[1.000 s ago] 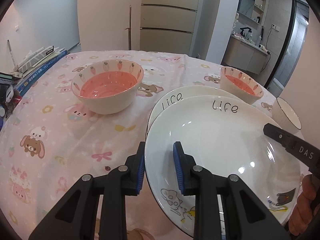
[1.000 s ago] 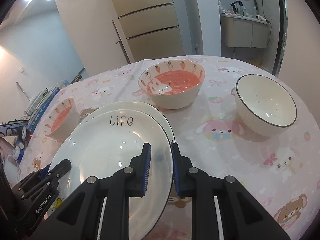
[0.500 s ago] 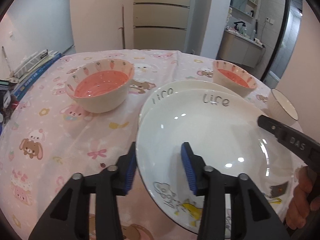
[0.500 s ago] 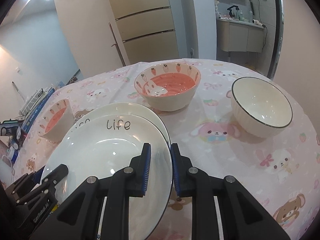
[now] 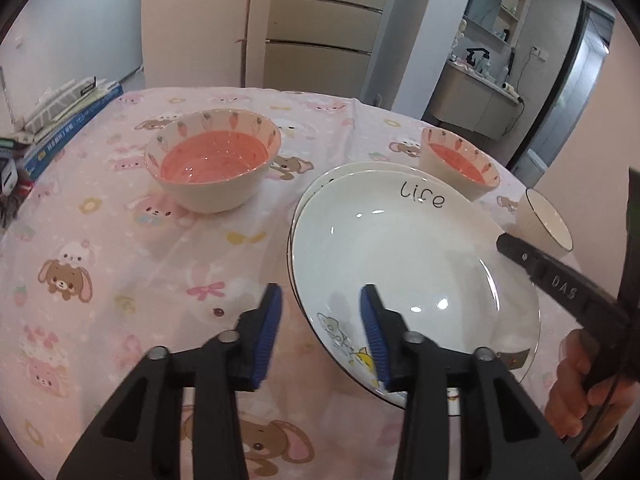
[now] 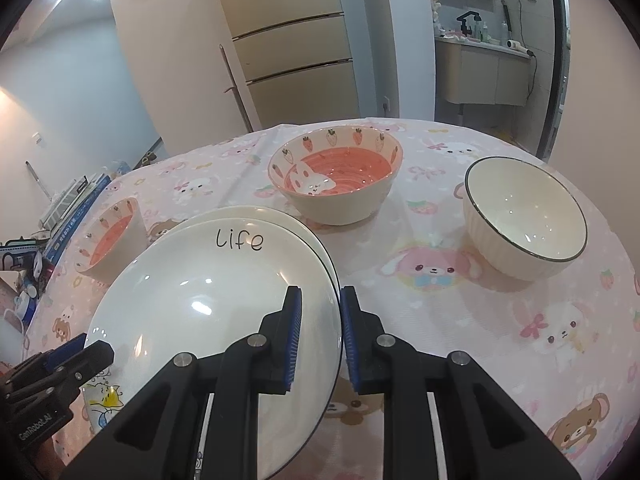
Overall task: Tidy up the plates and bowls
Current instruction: 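Lower the held 'Life' plate flat onto the white plate stack with both grippers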
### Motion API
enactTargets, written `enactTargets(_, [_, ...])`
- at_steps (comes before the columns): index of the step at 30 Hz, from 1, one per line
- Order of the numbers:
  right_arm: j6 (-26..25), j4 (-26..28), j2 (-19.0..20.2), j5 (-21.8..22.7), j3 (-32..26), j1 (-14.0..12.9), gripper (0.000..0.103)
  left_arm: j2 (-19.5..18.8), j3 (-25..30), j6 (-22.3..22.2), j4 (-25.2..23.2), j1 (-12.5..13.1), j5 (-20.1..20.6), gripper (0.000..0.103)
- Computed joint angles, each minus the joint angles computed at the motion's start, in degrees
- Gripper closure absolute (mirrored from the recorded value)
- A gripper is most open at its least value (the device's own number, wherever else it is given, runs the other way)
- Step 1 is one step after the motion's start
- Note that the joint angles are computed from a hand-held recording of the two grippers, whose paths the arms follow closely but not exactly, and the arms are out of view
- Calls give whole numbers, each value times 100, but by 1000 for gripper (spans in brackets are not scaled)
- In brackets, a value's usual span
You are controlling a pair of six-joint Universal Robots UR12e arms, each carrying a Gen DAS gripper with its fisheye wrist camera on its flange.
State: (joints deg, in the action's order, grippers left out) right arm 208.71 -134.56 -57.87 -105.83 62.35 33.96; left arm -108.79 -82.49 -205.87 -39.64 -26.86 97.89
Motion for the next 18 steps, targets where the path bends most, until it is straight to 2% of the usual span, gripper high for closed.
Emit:
enactTargets(4, [-108, -95, -73, -25, 83, 12, 81, -56, 71, 376, -6, -162, 591, 75])
enactTargets(5, [-173, -85, -95, -20, 105, 16, 81, -51, 73, 355, -65, -148, 548, 75])
enactTargets(8, [-158, 116, -142, 17, 124, 15, 81, -26, 79, 55, -328, 14, -33, 75])
enactTargets(10, [-185, 218, -157, 207, 110, -12, 81, -15, 67, -11, -336, 34, -61, 75])
enactTargets(14, [-284, 426, -122, 225, 36, 1, 81, 0, 48, 100, -246, -16, 95, 75])
enactTargets(18, [-240, 553, -109, 198, 9, 1, 88, -29, 102, 183, -388, -32, 60, 74])
